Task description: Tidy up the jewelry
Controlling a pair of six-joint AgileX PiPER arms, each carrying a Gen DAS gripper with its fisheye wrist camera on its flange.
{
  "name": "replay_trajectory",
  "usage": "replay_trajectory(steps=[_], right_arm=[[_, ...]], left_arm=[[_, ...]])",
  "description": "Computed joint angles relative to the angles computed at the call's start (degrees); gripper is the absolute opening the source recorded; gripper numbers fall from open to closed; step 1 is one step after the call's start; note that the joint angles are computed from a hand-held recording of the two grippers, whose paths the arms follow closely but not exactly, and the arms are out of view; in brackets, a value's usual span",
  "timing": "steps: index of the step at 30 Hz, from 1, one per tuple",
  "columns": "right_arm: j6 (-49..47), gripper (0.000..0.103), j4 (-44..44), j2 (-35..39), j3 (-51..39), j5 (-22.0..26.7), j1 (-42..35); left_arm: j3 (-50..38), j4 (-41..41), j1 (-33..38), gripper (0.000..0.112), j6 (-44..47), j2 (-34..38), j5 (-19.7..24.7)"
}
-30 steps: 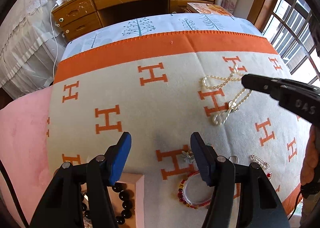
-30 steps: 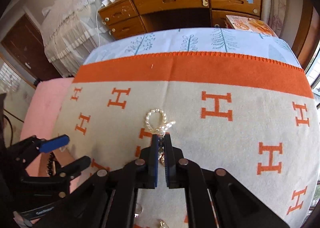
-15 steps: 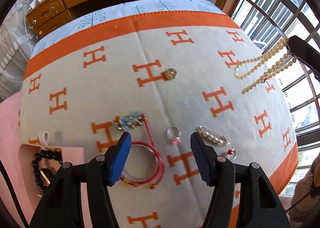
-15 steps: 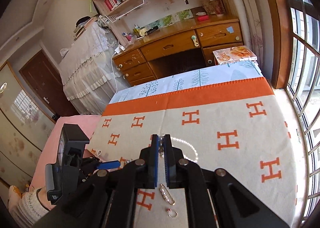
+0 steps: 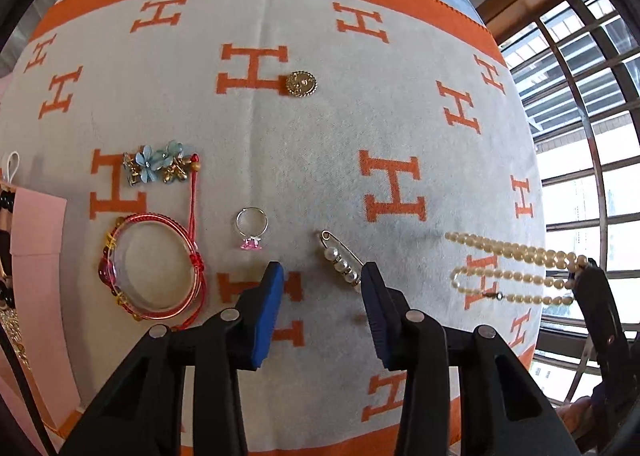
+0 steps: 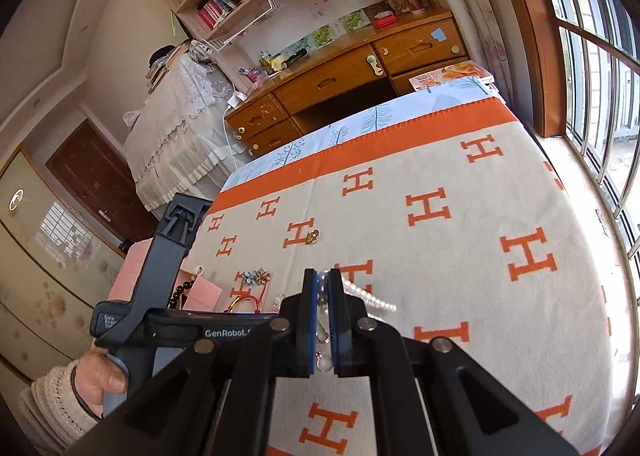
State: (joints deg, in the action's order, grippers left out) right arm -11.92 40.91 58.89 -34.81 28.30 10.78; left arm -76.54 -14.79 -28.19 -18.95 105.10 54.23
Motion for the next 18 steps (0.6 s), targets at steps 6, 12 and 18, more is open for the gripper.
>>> replay_trajectory(steps=[6,12,18], right_arm=[[-12.28,0.005,10.16,-1.32,2.66,3.80,-6.73],[-21.29,0.005,17.37,-2.00,5.16,7.06,-13.21],[-27.06,0.005,21.70,-1.94,7.28,10.51,-18.00]], left_arm=[[-3.11,4.55,-3.28,0.030,-6.61,2.10,0.84],[-10.03,12.13,-7.77,0.029,-12.44,6.12,6.11],[-15.21,14.58,-11.47,0.006,-12.09,9.42,8.82]])
